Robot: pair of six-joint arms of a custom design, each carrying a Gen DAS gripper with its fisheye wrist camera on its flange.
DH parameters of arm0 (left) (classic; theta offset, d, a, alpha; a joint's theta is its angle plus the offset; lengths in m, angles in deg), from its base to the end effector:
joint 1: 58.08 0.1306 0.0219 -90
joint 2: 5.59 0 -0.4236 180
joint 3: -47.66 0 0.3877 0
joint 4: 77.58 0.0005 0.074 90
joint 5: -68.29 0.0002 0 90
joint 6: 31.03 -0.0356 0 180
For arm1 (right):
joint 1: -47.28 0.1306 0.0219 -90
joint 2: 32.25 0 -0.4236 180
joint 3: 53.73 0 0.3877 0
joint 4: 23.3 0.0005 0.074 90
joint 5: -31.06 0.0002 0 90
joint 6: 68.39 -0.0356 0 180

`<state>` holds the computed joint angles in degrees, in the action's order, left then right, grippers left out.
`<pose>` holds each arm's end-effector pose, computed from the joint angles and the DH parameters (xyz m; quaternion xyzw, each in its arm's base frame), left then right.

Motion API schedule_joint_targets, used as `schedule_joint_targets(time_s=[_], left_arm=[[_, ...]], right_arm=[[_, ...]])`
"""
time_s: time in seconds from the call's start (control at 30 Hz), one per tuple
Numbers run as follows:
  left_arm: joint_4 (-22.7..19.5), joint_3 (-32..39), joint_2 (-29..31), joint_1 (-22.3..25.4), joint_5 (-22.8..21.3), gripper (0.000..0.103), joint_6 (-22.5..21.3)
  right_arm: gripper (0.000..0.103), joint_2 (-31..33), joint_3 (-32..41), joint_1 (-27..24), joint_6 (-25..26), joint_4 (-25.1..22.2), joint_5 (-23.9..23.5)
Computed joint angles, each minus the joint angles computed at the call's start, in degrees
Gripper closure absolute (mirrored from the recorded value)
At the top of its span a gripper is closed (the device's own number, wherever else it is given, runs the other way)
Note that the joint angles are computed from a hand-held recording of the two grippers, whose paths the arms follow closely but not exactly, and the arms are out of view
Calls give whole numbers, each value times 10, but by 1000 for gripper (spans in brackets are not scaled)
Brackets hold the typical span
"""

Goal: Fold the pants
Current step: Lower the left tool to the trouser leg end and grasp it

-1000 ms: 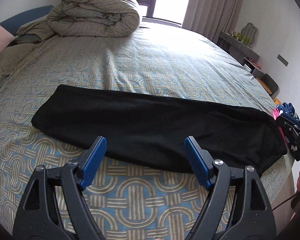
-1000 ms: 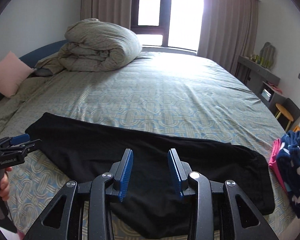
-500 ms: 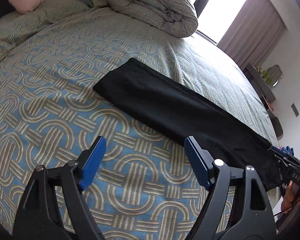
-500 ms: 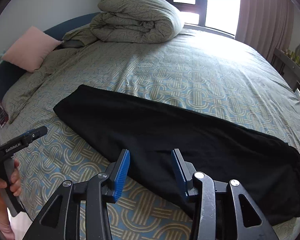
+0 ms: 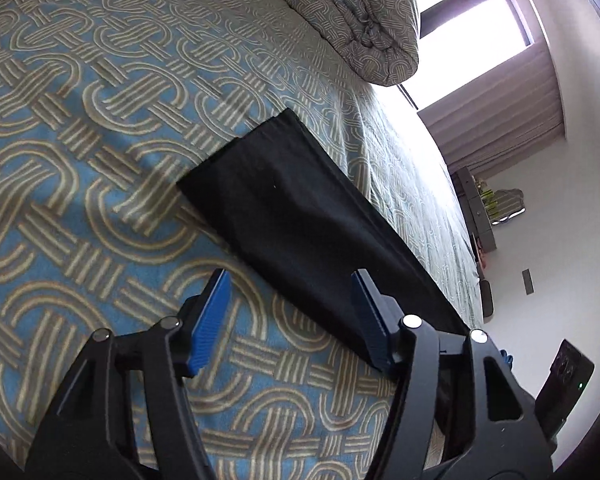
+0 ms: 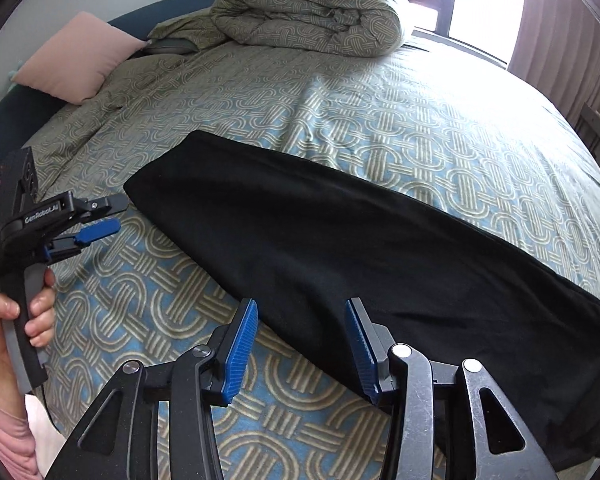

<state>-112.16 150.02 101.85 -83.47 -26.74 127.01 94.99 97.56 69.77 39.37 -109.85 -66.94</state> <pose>0.5605 -0.2631 0.4304 -0.3462 0.8355 -0.2821 0.3202 0.6289 0.2652 0.5288 -0.3490 0.9041 0.0775 0.2341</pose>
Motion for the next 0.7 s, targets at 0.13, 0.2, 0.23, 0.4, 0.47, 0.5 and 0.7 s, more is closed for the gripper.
schedule_joint_targets(time_s=[0.13,0.2,0.23,0.4,0.47,0.5,0.7], left_arm=[[37,-20,1,25,26,41,29],[60,-35,0,36,39,54,53],[71,-43,-2,41,44,62,61],[138,-75,-4,59,85,76,104],[135,-72,-4,58,87,76,106],[127,-69,-4,56,84,76,103],[106,-64,-12,52,60,54,104]], right_arm=[[56,17,24,3,-1,-16,5],[56,23,33,4,-2,-21,8],[56,27,37,5,-4,-24,7],[56,43,56,6,-10,-38,6],[56,49,62,6,-11,-43,5],[56,51,64,7,-10,-45,5],[56,46,53,7,-6,-36,7]])
